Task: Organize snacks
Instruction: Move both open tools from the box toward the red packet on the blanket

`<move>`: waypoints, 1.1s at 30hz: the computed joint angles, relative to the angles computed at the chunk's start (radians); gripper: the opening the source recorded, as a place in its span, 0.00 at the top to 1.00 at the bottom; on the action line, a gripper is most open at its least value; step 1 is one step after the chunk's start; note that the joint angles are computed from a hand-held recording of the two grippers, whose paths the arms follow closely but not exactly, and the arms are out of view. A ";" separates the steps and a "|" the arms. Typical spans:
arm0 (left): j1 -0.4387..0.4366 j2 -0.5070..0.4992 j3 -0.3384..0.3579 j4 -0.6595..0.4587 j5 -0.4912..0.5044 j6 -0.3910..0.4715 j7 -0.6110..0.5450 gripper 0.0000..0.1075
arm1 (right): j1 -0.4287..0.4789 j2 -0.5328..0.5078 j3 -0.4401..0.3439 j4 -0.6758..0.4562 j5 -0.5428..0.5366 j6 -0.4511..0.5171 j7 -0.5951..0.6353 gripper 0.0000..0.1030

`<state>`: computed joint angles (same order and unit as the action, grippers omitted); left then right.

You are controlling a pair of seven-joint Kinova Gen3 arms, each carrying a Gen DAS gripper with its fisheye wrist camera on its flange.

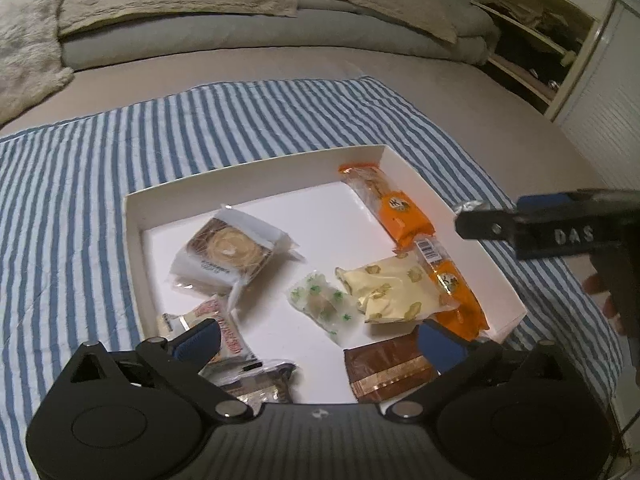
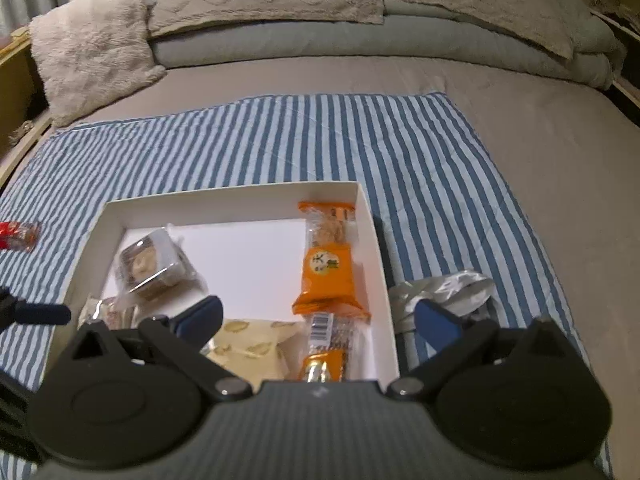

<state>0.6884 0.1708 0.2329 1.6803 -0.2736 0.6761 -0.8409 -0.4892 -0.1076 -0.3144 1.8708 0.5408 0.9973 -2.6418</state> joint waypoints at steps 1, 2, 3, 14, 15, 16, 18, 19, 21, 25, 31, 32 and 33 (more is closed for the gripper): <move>0.003 -0.008 -0.004 0.005 -0.007 0.000 0.010 0.04 | -0.004 -0.004 -0.004 -0.003 -0.001 0.004 0.002 0.00; 0.007 -0.019 -0.007 0.012 -0.021 0.001 0.026 0.04 | -0.007 -0.008 -0.011 -0.005 0.002 0.011 -0.001 0.00; 0.008 -0.030 -0.009 0.019 -0.035 0.004 0.043 0.04 | -0.011 -0.012 -0.020 -0.006 0.011 0.017 -0.009 0.00; -0.055 -0.162 0.039 0.109 -0.138 0.026 0.162 0.04 | -0.027 -0.062 -0.086 -0.009 0.035 0.005 -0.038 0.00; -0.066 -0.178 0.046 0.119 -0.142 0.027 0.168 0.04 | -0.028 -0.065 -0.096 -0.010 0.042 0.003 -0.049 0.00; -0.077 -0.191 0.054 0.128 -0.145 0.029 0.172 0.04 | -0.030 -0.065 -0.103 -0.011 0.050 -0.001 -0.059 0.00; -0.101 -0.220 0.070 0.146 -0.157 0.037 0.186 0.04 | -0.034 -0.063 -0.119 -0.013 0.072 -0.010 -0.082 0.00; -0.113 -0.232 0.079 0.154 -0.161 0.041 0.194 0.04 | -0.037 -0.060 -0.127 -0.015 0.084 -0.016 -0.096 0.00; -0.139 -0.262 0.093 0.174 -0.166 0.052 0.203 0.04 | -0.046 -0.050 -0.137 -0.017 0.104 -0.027 -0.122 0.00; -0.198 -0.324 0.116 0.215 -0.159 0.069 0.204 0.04 | -0.074 -0.029 -0.141 -0.026 0.137 -0.044 -0.160 0.00; -0.288 -0.428 0.108 0.277 -0.104 0.082 0.162 0.04 | -0.127 0.017 -0.128 -0.047 0.169 -0.083 -0.153 0.00; -0.301 -0.445 0.101 0.286 -0.089 0.082 0.150 0.04 | -0.139 0.028 -0.125 -0.054 0.177 -0.083 -0.151 0.00; -0.315 -0.461 0.096 0.295 -0.078 0.084 0.141 0.04 | -0.151 0.039 -0.122 -0.062 0.184 -0.084 -0.150 0.00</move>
<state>0.3733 -0.2898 0.3290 1.9751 -0.3518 0.7601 -0.7004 -0.6405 -0.0686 -0.4361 1.8088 0.7246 0.9135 -2.7916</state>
